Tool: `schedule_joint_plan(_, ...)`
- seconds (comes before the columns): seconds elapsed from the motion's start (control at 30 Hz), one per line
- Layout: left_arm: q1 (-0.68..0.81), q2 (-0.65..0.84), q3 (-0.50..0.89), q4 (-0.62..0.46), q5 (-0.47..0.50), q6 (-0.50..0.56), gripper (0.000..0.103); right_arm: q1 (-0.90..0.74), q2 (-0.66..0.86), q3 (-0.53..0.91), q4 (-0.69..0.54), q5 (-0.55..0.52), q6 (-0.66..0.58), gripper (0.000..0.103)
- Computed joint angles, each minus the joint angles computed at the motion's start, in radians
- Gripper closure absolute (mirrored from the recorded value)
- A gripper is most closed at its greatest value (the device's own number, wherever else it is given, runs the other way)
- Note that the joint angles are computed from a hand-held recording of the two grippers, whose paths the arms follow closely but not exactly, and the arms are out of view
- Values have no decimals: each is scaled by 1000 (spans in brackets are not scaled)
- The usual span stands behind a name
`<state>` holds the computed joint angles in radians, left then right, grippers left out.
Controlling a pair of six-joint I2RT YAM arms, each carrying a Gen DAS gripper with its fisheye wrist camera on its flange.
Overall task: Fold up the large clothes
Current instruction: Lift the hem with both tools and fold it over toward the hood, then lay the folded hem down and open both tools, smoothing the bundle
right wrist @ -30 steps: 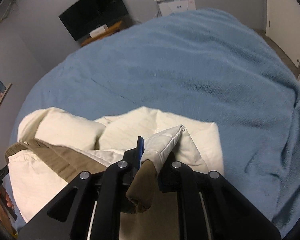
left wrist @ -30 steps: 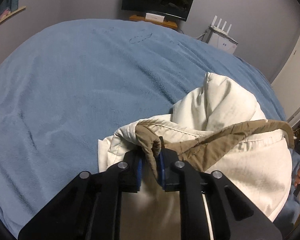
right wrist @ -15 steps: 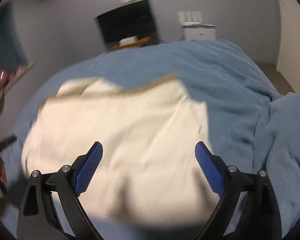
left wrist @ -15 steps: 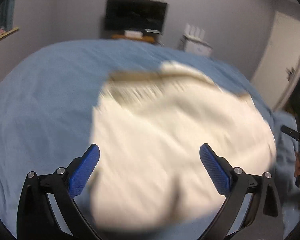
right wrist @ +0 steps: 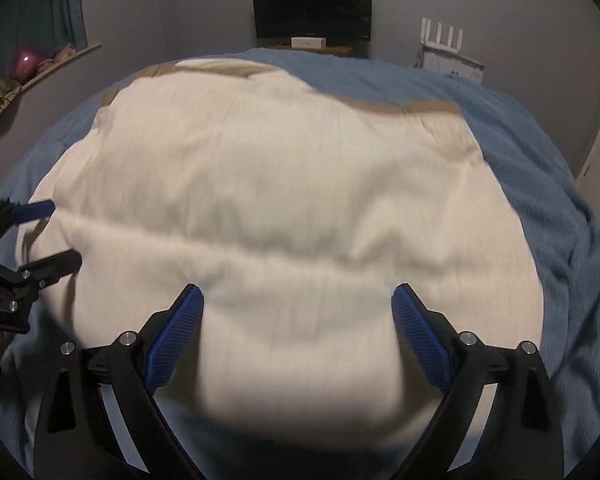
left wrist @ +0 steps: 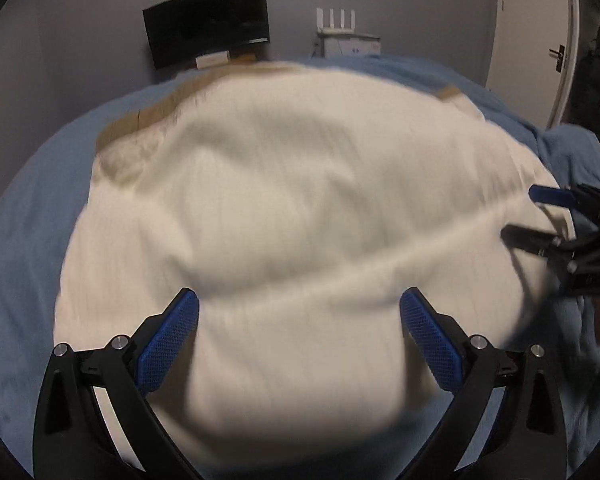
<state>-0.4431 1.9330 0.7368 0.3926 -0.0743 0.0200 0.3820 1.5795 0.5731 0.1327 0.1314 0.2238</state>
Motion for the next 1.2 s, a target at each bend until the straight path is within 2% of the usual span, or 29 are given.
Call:
schedule_joint_plan(0.07,13,43,93,-51,-8,-11,6,-20,64,80,-11,-8,-13,11)
schedule_joint_plan(0.17,58,169,335,-215,-1,-21,5,-55,178,217,-51,-26,-19,11)
schedule_joint_plan(0.3,53,289,586,-376,-117,1,5,-80,340,460,-175,-16,-24,11)
schedule_joint_plan(0.4,59,354,729,-472,-160,-1,5,-91,427,607,-255,-4,-5,10)
schedule_joint_plan(0.47,76,403,825,-559,-142,-17,5,-101,479,686,-299,-12,2,10)
schedule_joint_plan(0.53,105,462,926,-673,-67,-35,5,-118,532,747,-328,-39,23,9)
schedule_joint_plan(0.6,134,511,993,-745,21,-59,5,-134,560,743,-314,-70,41,8)
schedule_joint_plan(0.67,144,528,1012,-755,48,-48,5,-132,564,705,-261,-67,49,8)
schedule_joint_plan(0.8,131,532,961,-672,34,-22,5,-94,553,604,-142,17,68,8)
schedule_joint_plan(1.0,119,530,897,-572,13,-23,5,-75,562,580,-111,47,85,8)
schedule_joint_plan(1.07,115,501,831,-538,3,-21,5,-76,567,577,-104,41,87,8)
schedule_joint_plan(1.2,112,521,869,-561,0,-21,5,-75,577,588,-111,41,90,8)
